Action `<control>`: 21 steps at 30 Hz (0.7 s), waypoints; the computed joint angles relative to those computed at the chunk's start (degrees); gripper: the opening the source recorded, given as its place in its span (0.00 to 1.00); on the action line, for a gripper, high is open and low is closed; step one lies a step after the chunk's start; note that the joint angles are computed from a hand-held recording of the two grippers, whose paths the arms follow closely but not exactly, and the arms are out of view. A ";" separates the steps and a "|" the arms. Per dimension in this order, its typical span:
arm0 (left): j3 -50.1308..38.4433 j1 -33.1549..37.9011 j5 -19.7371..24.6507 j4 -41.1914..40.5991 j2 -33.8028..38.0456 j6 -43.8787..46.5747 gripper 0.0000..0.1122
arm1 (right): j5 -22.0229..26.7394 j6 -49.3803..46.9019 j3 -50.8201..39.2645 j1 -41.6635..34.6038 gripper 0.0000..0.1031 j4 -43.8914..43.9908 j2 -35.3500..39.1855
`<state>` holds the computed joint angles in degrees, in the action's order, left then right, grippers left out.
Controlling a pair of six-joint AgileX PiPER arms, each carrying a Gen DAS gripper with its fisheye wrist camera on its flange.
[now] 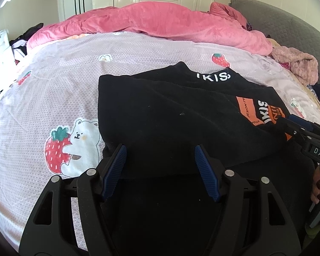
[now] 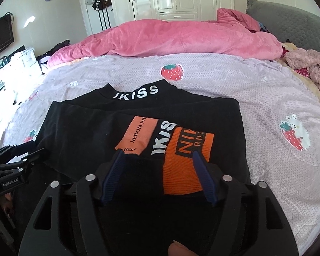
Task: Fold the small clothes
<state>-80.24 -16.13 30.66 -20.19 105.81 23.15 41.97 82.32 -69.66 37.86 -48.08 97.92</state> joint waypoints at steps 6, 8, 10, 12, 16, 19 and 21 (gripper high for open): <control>0.60 0.13 -0.42 -0.35 -0.75 0.09 0.64 | 0.33 0.26 -0.02 0.36 0.85 -0.36 -0.50; 0.94 0.27 -0.58 -0.25 -1.18 -0.02 0.66 | 0.40 1.47 0.27 0.67 0.92 -1.65 -0.67; 1.21 0.52 -0.80 -0.20 -1.59 -0.31 0.74 | 0.54 1.69 0.28 0.92 0.92 -2.04 -1.01; 1.62 0.80 -0.99 -0.29 -2.19 -0.27 0.76 | 1.07 2.92 0.57 1.35 0.92 -3.13 -1.60; 2.77 1.24 -2.05 0.02 -3.69 -0.85 0.83 | 0.90 4.90 1.97 1.91 0.94 -4.57 -3.04; 3.60 1.77 -2.53 -0.97 -4.80 -0.31 0.83 | 0.95 6.36 3.00 2.42 0.95 -5.39 -4.18; 4.24 2.00 -2.95 -1.01 -5.65 -0.35 0.83 | 1.13 7.14 3.53 2.90 0.95 -5.77 -4.93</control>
